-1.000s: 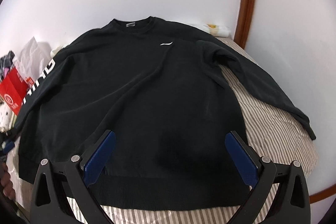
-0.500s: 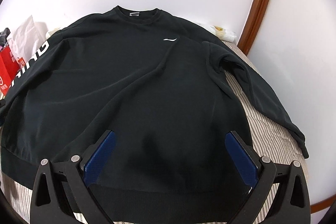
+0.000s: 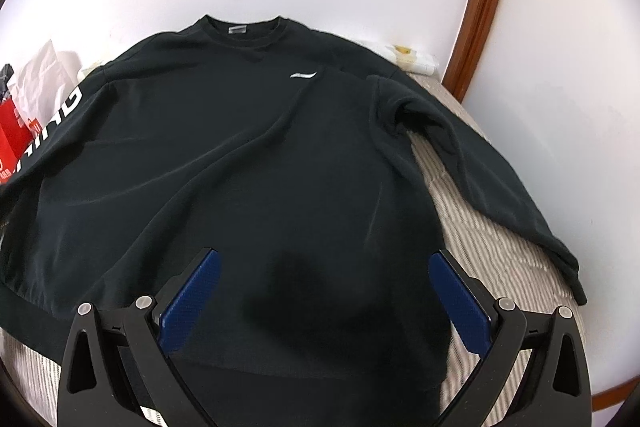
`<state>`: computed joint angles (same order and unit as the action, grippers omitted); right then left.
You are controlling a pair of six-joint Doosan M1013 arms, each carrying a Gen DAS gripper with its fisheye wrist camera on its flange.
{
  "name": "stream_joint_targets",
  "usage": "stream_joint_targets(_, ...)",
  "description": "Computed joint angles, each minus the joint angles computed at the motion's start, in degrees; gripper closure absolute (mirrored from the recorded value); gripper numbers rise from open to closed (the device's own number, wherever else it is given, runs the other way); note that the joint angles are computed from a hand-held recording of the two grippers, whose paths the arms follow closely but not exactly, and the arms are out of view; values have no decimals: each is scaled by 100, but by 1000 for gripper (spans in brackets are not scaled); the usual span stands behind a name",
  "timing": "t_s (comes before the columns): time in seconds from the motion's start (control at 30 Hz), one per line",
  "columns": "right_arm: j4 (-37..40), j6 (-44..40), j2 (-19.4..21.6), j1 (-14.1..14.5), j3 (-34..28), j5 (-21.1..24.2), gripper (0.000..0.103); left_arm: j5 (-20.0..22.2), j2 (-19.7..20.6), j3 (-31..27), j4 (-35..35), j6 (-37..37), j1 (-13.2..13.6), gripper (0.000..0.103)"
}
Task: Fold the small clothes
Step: 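Grasp the lettered sleeve with the left gripper and lift it, then fold the lettered sleeve across the body with the left gripper, then release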
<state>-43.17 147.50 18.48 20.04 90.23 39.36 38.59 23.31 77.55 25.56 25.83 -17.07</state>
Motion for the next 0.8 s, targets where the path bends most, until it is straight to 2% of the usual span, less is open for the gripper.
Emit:
stream_joint_targets(0.13, 32, 2, -58, -112, 55, -182, 1, 72, 72, -421, 618, 154, -234, 96)
stream_joint_targets(0.23, 27, 32, -115, -188, 118, -330, 1, 47, 225, -816, 608, 531, -382, 96)
stream_joint_targets(0.33, -203, 186, -108, -234, 90, -255, 1, 125, 523, -1367, 592, 1007, -554, 97)
stream_joint_targets(0.47, -485, 202, -121, -298, 56, -245, 1, 309, 1039, -2200, 271, 1977, -766, 97)
stream_joint_targets(0.57, -599, 228, -138, -373, 63, -240, 1, 463, 1459, -2831, -252, 2669, -880, 97)
stream_joint_targets(0.7, -543, 251, -162, -494, 153, -198, 1, 867, 1967, -3589, -1035, 3549, -1009, 96)
stream_joint_targets(0.8, -498, 321, -169, -559, 241, -76, 1, 1191, 2281, -4040, -1223, 4023, -1106, 96)
